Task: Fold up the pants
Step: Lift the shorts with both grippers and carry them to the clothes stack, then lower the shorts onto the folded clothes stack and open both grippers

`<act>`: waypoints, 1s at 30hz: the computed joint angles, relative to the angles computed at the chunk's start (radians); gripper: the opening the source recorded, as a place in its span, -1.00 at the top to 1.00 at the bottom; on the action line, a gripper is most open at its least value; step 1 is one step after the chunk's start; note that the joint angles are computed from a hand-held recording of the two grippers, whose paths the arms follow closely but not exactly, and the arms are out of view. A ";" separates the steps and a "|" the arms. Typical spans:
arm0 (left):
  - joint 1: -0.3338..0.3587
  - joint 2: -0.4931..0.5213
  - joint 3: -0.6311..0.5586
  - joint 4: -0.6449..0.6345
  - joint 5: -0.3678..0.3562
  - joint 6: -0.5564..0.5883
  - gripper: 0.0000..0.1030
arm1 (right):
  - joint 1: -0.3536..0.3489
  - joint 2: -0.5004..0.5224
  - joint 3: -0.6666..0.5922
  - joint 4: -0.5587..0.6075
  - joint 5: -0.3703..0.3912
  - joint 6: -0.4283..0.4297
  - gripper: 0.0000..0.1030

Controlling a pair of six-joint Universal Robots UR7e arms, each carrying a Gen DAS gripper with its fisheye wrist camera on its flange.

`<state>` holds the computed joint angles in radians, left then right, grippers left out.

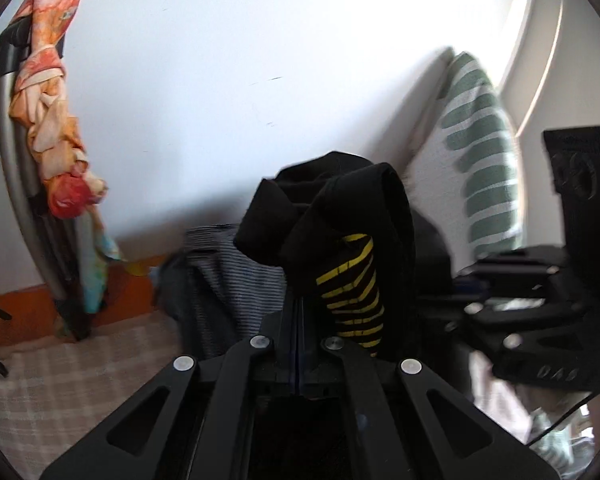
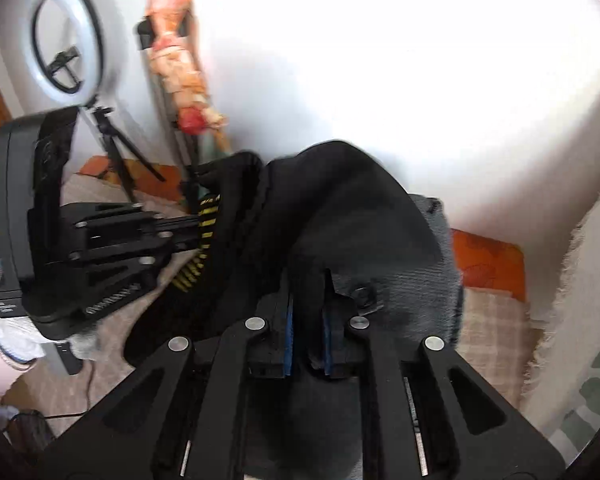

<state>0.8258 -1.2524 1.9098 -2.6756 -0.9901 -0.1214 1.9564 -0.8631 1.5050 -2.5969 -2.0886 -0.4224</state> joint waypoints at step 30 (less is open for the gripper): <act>0.074 0.072 -0.018 0.074 0.111 -0.010 1.00 | -0.061 -0.181 0.372 -0.197 -0.164 0.061 0.17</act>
